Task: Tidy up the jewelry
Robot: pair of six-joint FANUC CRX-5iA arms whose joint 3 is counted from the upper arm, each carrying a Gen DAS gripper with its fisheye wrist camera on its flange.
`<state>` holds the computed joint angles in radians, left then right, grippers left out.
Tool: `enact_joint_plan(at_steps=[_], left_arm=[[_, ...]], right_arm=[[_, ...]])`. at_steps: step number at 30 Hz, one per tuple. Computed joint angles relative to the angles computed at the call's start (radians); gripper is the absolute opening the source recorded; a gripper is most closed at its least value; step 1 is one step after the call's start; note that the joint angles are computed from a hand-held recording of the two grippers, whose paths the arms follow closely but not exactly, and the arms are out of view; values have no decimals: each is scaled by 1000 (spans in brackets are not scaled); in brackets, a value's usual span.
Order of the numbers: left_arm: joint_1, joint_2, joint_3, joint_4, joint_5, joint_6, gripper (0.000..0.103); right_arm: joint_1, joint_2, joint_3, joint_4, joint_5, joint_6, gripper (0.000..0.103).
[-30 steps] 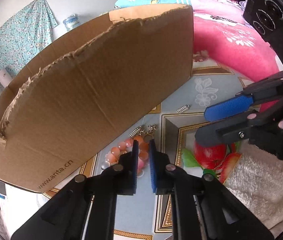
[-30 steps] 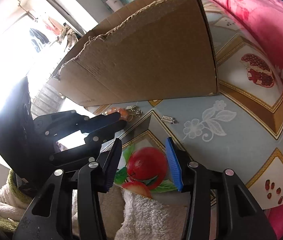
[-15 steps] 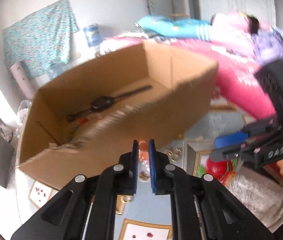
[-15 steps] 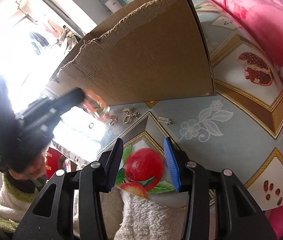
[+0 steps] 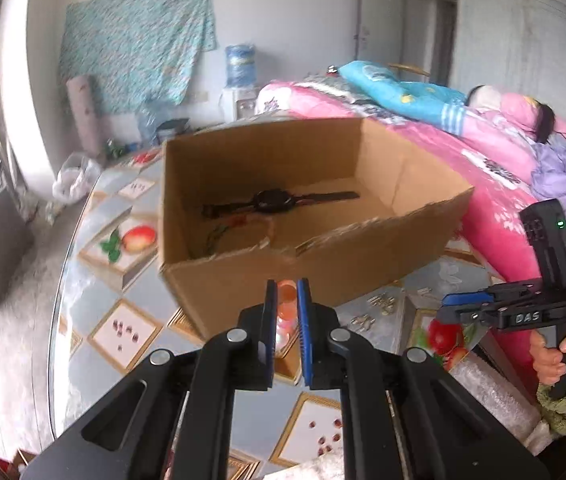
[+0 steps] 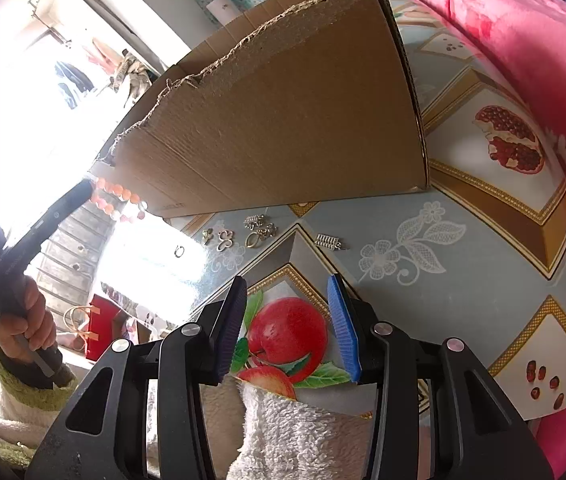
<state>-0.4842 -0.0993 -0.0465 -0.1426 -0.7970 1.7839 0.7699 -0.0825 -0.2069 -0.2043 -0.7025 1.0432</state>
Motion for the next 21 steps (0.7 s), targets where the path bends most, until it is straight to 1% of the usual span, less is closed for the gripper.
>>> enact_joint_plan(at_steps=[2,4,6,9,10,12,14,15,17,21], left_arm=[[28,-9,-30,46,7,-7,9],[66,-23,-77,131,38,-41,9],[89,-26,-101,169,49,-54,9],[115,-17,-125,165,42,-15,10],[132,-14,-138,186,35,-17,10],[146,-10,-142,166,8,44,10],[155,-18,-156,166,5,62,10],[160,-26,-166,170,10,67,12],[160,-39,-176,165,20,79,21],[139,-55,-172,120,37,116,27]], right_arm=[[4,5,4,8,-1,-8,40],[7,8,9,13,-5,-14,40],[9,10,11,16,-6,-20,40],[9,10,11,17,-6,-22,40],[9,11,14,16,-9,-21,40],[8,14,18,16,-13,-22,40],[8,15,19,17,-14,-23,40],[7,16,20,16,-14,-22,40],[8,16,20,20,-14,-24,40],[14,18,18,39,-15,-35,40]])
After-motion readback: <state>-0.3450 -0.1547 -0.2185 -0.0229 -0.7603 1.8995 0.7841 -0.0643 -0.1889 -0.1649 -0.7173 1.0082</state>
